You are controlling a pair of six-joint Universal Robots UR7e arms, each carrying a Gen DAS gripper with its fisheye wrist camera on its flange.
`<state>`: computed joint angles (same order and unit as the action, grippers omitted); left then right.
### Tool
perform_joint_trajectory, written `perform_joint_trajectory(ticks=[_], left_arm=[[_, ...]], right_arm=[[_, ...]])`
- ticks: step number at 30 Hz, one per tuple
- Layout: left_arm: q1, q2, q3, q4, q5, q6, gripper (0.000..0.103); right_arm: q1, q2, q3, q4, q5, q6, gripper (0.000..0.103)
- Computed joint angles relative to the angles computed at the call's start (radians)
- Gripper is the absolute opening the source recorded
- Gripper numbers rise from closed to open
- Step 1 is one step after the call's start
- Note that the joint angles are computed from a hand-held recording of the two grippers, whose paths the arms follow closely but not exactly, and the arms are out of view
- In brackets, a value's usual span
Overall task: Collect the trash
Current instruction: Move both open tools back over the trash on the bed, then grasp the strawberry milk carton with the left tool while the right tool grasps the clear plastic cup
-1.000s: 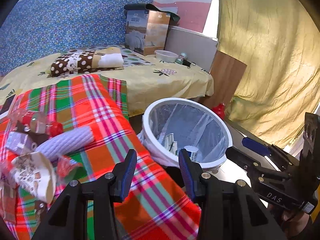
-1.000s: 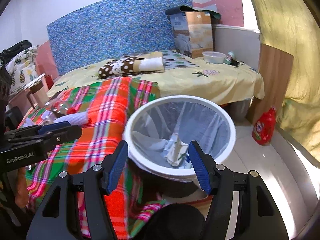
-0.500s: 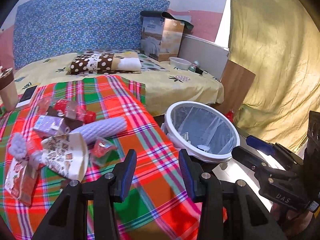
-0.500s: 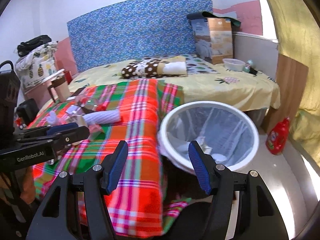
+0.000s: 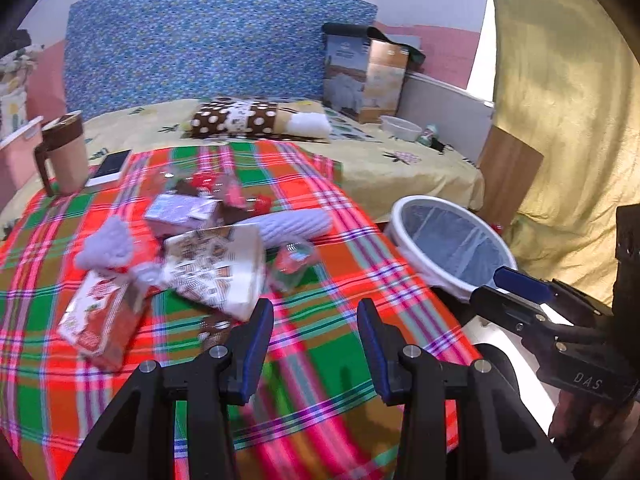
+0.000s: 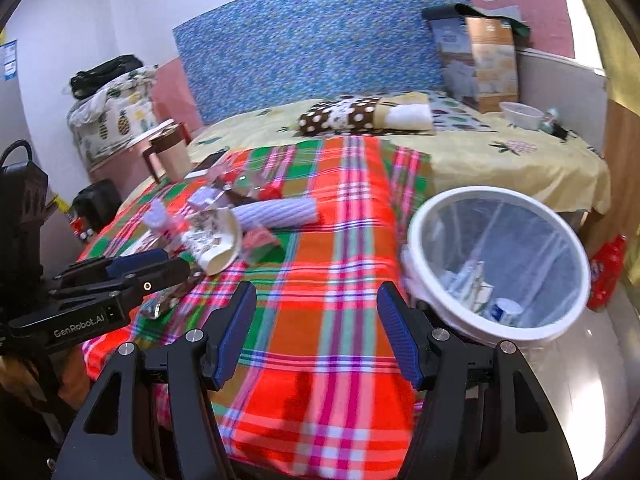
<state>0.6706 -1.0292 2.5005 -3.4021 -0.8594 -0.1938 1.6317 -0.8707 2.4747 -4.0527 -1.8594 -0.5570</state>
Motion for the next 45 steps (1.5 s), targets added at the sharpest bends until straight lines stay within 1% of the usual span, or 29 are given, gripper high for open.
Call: perform_joint_trajectory(ticks=[3, 6, 8, 13, 15, 16, 17, 22, 24, 26, 29, 33, 34, 36, 38, 39, 44, 45], left_arm=[[0.004, -0.029, 0.023, 0.007, 0.029, -0.014, 0.043], [0.021, -0.067, 0.033, 0.031, 0.04, -0.037, 0.043], [0.027, -0.087, 0.038, 0.05, 0.064, -0.051, 0.043], [0.054, -0.135, 0.052, 0.056, 0.116, -0.049, 0.044], [0.062, -0.144, 0.058, 0.045, 0.143, -0.039, 0.047], [0.067, -0.144, 0.06, 0.031, 0.161, -0.03, 0.051], [0.07, -0.145, 0.06, 0.023, 0.173, -0.026, 0.053], [0.126, -0.157, 0.047, -0.012, 0.224, 0.013, 0.055], [0.157, -0.16, 0.036, -0.014, 0.221, 0.034, 0.059], [0.185, -0.157, 0.024, -0.013, 0.213, 0.05, 0.059], [0.226, -0.155, 0.005, 0.011, 0.173, 0.077, 0.059], [0.25, -0.142, -0.009, 0.009, 0.128, 0.117, 0.059], [0.253, -0.139, -0.012, 0.009, 0.123, 0.123, 0.06], [0.265, -0.131, -0.023, 0.016, 0.11, 0.131, 0.06], [0.273, -0.126, -0.03, 0.022, 0.102, 0.132, 0.06], [0.276, -0.121, -0.036, 0.033, 0.105, 0.129, 0.06], [0.292, -0.107, -0.057, 0.086, 0.101, 0.101, 0.06], [0.294, -0.105, -0.06, 0.098, 0.101, 0.092, 0.059]], right_arm=[[0.008, 0.002, -0.008, 0.043, 0.008, -0.005, 0.064], [0.014, -0.004, -0.011, 0.083, 0.015, 0.002, 0.064], [0.029, 0.002, -0.025, 0.104, -0.003, 0.005, 0.064], [0.043, 0.005, -0.059, 0.164, -0.011, 0.01, 0.064], [0.048, 0.013, -0.075, 0.18, -0.009, 0.015, 0.064], [0.049, 0.014, -0.078, 0.186, -0.007, 0.018, 0.064], [0.053, 0.019, -0.09, 0.2, -0.011, 0.024, 0.064], [0.05, 0.023, -0.128, 0.286, 0.005, 0.069, 0.064], [0.047, 0.027, -0.147, 0.335, 0.016, 0.095, 0.064], [0.047, 0.036, -0.166, 0.366, 0.017, 0.11, 0.063], [0.047, 0.045, -0.192, 0.405, 0.015, 0.141, 0.063], [0.045, 0.061, -0.224, 0.428, 0.007, 0.18, 0.059], [0.045, 0.064, -0.233, 0.434, 0.003, 0.19, 0.057], [0.046, 0.075, -0.251, 0.444, -0.01, 0.21, 0.055], [0.047, 0.082, -0.263, 0.454, -0.019, 0.231, 0.049], [0.048, 0.087, -0.268, 0.454, -0.027, 0.241, 0.048], [0.05, 0.094, -0.28, 0.465, -0.043, 0.254, 0.038], [0.05, 0.094, -0.276, 0.461, -0.043, 0.25, 0.037]])
